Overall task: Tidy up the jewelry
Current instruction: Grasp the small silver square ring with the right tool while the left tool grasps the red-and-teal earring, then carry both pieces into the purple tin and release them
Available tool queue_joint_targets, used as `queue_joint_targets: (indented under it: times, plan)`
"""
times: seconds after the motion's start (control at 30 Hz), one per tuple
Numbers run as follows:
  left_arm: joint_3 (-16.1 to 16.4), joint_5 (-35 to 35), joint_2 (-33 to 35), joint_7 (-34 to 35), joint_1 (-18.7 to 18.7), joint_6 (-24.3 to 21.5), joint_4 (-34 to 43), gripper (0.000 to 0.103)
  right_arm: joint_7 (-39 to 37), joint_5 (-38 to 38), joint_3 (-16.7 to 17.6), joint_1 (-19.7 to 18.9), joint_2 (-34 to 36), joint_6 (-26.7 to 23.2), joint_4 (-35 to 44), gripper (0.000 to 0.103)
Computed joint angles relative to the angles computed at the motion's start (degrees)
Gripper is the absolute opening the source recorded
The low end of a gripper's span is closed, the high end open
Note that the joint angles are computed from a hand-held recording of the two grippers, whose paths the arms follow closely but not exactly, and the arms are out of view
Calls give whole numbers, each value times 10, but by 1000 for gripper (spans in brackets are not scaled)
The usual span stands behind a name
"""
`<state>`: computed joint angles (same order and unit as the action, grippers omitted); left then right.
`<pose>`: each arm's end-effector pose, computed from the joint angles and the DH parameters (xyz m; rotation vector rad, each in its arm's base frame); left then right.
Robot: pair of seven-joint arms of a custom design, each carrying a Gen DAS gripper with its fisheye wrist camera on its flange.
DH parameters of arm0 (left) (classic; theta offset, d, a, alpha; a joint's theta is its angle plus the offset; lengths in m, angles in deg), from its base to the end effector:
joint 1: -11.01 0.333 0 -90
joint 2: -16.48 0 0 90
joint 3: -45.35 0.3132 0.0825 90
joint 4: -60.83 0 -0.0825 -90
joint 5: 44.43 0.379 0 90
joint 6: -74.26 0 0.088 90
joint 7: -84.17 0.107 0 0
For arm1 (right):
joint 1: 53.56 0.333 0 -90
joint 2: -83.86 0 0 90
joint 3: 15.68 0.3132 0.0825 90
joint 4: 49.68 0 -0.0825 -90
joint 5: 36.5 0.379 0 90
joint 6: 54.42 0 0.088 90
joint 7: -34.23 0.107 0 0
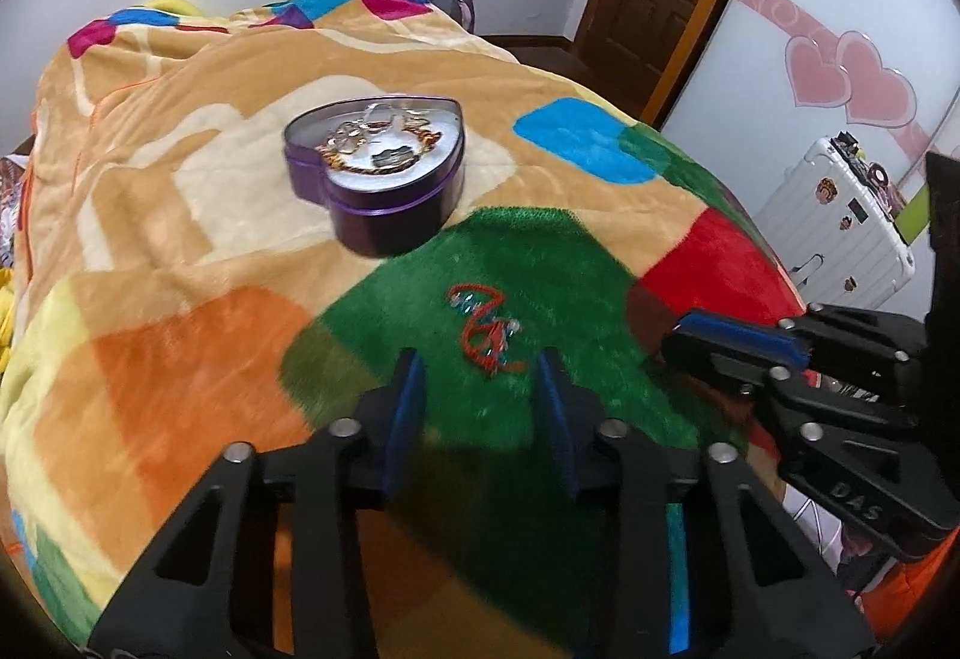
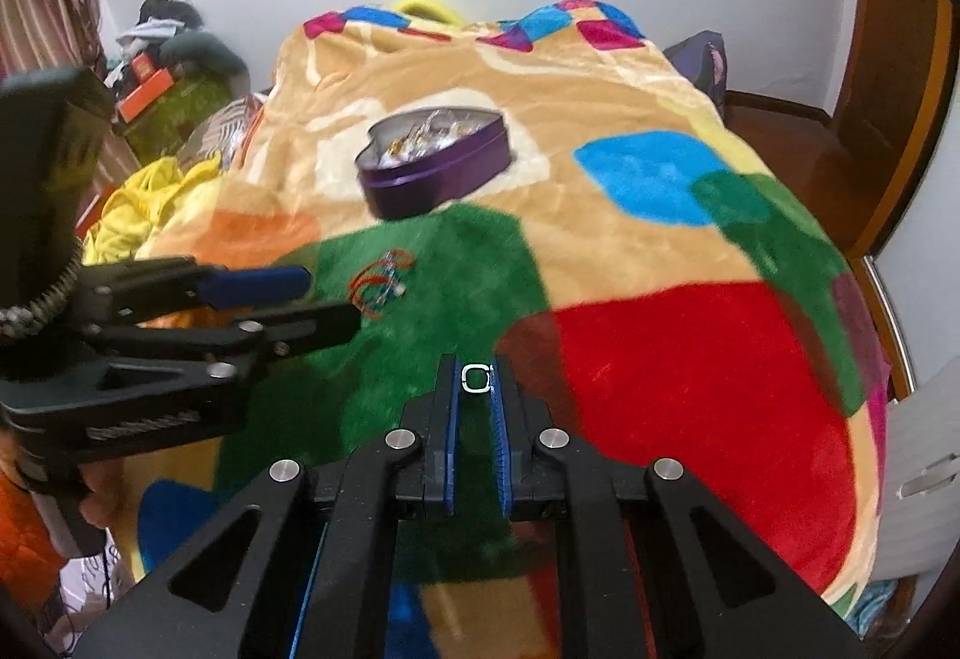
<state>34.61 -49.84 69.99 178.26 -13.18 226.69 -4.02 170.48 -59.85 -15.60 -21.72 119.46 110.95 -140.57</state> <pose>0.6939 -0.4112 0.3127 -1.4769 2.4580 -0.9192 0.6126 0.4085 0.3487 -1.8431 1.6533 -0.3852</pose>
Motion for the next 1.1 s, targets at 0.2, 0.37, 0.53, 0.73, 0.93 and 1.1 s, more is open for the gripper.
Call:
queue_joint_targets:
  times: [0.2,0.37,0.53,0.73,0.93,1.1]
  plan:
    - [2,4,38,-4,-8,-27,61,5,4,-3,-6,-1,4,5,9,9]
    - [14,14,10,-12,-12,20,17,5,1,-1,-7,-3,11,10,23,9]
    - [17,19,-11,-18,-9,51,-5,5,5,-7,-18,2,15,17,39,9]
    - [21,19,-34,-21,-4,88,-23,5,20,-24,-38,13,18,27,60,9]
    - [39,31,-35,-35,-10,105,-8,5,24,-35,-45,16,31,33,92,9]
    - [38,33,-30,-35,-7,114,10,5,14,-34,-44,14,51,34,131,9]
